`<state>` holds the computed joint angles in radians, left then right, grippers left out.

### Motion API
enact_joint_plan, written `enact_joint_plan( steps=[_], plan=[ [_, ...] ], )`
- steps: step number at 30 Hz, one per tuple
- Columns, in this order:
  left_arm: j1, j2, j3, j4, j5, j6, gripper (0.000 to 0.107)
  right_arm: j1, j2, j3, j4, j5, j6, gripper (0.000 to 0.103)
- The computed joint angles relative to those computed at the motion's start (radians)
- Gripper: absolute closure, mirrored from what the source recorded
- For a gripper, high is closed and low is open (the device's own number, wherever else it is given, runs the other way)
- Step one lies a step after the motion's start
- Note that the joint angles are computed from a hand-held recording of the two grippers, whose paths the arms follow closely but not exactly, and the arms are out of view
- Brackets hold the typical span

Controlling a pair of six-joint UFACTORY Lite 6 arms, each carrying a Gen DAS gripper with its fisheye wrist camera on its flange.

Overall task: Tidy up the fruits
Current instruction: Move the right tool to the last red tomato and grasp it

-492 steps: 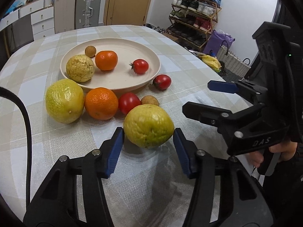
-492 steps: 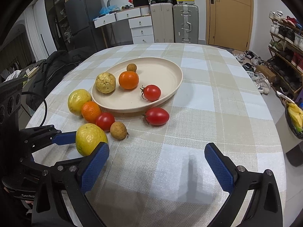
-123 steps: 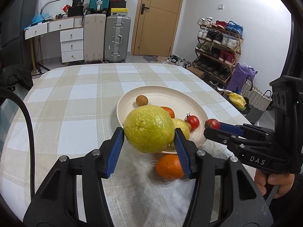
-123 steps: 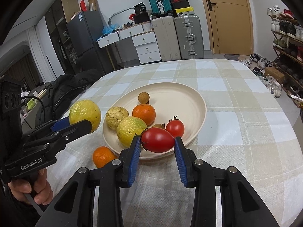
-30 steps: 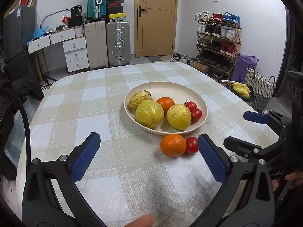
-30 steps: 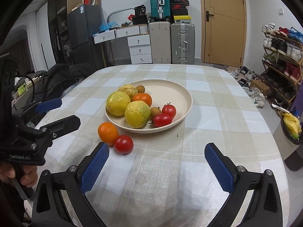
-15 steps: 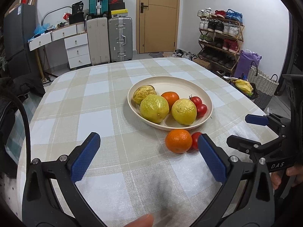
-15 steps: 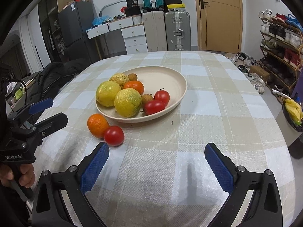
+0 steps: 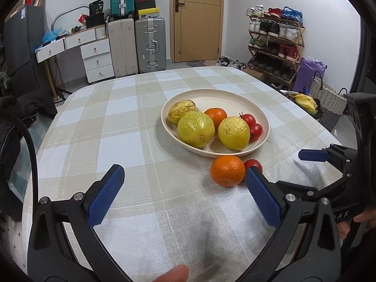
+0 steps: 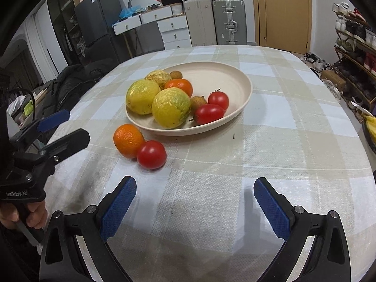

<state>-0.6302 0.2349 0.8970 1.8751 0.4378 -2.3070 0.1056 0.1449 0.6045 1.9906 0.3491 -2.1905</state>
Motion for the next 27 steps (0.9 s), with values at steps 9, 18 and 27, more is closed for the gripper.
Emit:
enact_joint_plan(
  steps=[9, 18, 27],
  plan=[
    [0.037, -0.003, -0.005, 0.025, -0.029, -0.023, 0.004, 0.151, 0.058, 0.078, 0.154, -0.101, -0.112, 0.009],
    [0.05, 0.016, 0.004, 0.028, -0.048, -0.032, 0.004, 0.226, 0.135, 0.152, 0.308, -0.15, -0.283, 0.039],
    [0.041, 0.047, 0.023, 0.016, -0.052, -0.022, 0.004, 0.207, 0.1, 0.112, 0.185, -0.079, -0.189, 0.072]
  ],
)
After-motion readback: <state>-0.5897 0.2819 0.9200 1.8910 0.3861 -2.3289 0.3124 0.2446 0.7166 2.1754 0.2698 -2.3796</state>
